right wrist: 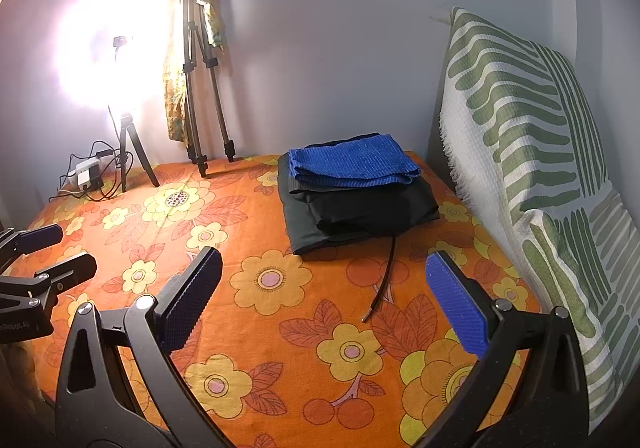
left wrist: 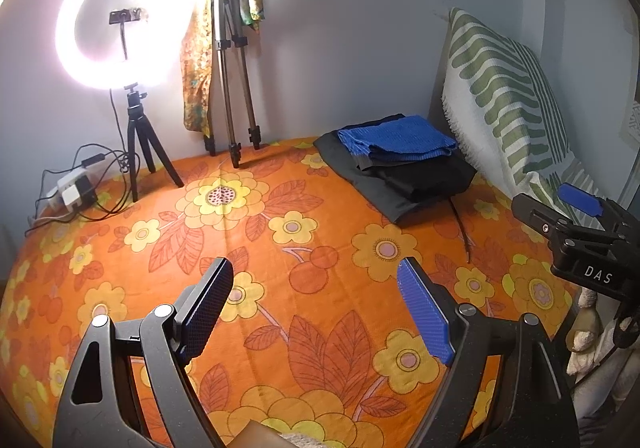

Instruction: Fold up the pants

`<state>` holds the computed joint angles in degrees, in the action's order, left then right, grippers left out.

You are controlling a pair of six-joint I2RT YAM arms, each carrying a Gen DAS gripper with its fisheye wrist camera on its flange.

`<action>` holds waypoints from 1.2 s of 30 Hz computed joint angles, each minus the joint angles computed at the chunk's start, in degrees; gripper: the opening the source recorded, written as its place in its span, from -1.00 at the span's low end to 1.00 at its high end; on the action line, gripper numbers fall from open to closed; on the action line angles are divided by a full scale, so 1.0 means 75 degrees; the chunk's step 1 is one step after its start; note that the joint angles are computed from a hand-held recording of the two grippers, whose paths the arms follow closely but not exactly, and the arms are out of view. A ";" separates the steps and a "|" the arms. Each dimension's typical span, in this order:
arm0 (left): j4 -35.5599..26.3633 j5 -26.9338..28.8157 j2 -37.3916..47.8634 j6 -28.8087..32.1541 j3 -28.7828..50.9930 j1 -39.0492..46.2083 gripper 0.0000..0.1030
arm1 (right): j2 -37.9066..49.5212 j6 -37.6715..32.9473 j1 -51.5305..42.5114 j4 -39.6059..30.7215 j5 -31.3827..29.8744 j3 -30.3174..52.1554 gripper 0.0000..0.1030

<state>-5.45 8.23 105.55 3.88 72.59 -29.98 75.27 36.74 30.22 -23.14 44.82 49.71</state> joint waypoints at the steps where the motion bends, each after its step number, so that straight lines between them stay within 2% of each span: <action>1: -0.0015 0.0016 0.0002 -0.0003 0.0009 0.0003 0.64 | 0.0001 0.0005 0.0002 0.0004 -0.0003 -0.0002 1.00; 36: -0.0109 0.0054 0.0029 -0.0088 0.0068 0.0043 0.64 | 0.0066 0.0034 -0.0016 0.0010 -0.0073 0.0023 1.00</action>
<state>-6.26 8.64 105.76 3.22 73.09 -29.65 75.77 36.99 30.10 -23.07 44.27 49.88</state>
